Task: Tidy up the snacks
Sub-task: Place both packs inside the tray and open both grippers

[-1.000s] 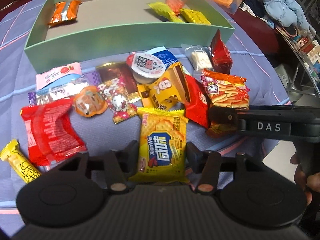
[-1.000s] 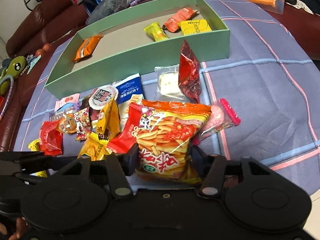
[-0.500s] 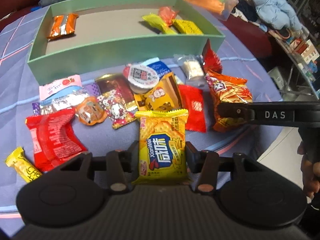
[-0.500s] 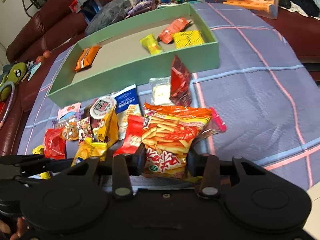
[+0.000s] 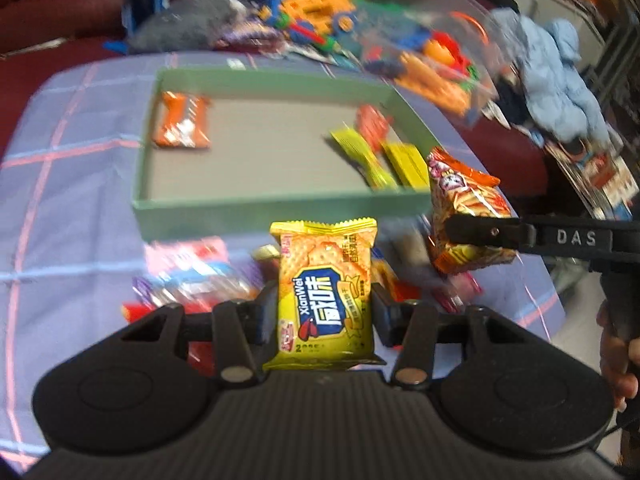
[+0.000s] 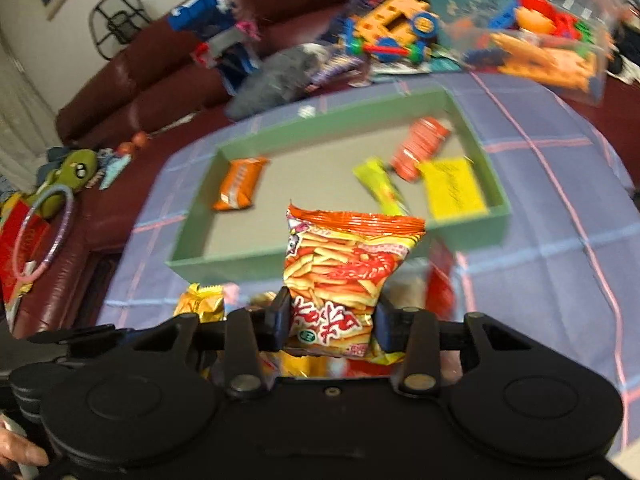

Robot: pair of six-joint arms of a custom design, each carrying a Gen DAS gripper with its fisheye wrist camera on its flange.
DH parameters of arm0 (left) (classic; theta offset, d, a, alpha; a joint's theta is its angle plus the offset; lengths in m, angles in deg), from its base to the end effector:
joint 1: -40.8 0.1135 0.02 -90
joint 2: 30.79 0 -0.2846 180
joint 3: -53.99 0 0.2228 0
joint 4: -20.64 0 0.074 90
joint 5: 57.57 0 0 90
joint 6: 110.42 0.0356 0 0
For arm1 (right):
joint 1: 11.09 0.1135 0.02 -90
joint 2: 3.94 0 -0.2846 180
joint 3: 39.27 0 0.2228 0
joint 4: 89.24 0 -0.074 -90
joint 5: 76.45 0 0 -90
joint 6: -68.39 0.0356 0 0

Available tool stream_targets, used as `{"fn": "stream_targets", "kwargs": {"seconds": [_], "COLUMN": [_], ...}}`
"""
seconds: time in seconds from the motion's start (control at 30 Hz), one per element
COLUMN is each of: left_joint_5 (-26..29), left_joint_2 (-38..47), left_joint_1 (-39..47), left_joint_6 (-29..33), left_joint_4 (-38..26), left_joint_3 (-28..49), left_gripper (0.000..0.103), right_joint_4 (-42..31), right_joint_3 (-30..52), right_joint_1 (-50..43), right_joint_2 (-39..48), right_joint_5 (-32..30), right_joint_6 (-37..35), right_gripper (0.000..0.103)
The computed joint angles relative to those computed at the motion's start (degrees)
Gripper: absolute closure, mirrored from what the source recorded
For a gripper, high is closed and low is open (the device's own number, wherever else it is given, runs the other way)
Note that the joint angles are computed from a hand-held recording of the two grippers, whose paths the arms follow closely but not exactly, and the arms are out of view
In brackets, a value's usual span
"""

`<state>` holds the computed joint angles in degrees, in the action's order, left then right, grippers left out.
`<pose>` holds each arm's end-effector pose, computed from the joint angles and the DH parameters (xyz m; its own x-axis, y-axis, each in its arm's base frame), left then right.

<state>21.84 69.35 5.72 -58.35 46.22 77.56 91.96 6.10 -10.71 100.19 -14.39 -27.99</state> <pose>0.1596 -0.1041 0.0923 -0.7906 -0.1831 -0.5843 -0.0200 0.9614 -0.2743 0.2615 0.0184 0.1100 -0.8101 -0.1035 -0.5770 -0.3494 0.8757 0.3334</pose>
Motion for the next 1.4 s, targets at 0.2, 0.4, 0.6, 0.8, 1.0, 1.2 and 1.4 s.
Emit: {"fn": "stream_targets", "kwargs": {"seconds": [0.2, 0.4, 0.6, 0.8, 1.0, 1.2, 1.4], "left_joint_5": [2.8, 5.71, 6.72, 6.72, 3.77, 0.66, 1.72], "left_joint_2": [-5.11, -0.95, 8.75, 15.64, 18.15, 16.28, 14.28], "left_joint_1": [12.86, 23.72, 28.63, 29.14, 27.53, 25.22, 24.05], "left_joint_6": [7.71, 14.22, 16.54, 17.05, 16.85, 15.48, 13.55], "left_joint_4": [-5.95, -8.96, -10.87, -11.38, -9.33, -10.01, -10.14], "left_joint_3": [2.92, 10.15, 19.33, 24.36, 25.3, 24.73, 22.54], "left_gripper": [0.056, 0.056, 0.056, 0.056, 0.022, 0.002, 0.0], "right_joint_4": [-1.56, -4.14, -7.69, -10.84, -12.24, -6.12, -4.72], "right_joint_3": [7.8, 17.43, 27.27, 33.82, 37.5, 33.11, 29.07], "right_joint_1": [6.86, 9.77, 9.22, 8.97, 8.42, 7.77, 6.81], "right_joint_2": [2.83, 8.85, 17.88, 24.68, 29.02, 26.68, 23.68], "right_joint_5": [1.8, 4.6, 5.41, 5.31, 3.13, 3.62, 3.65], "right_joint_6": [4.28, 6.08, 5.37, 4.36, 6.69, 8.33, 8.68], "right_gripper": [0.063, 0.063, 0.063, 0.063, 0.023, 0.0, 0.0]}}
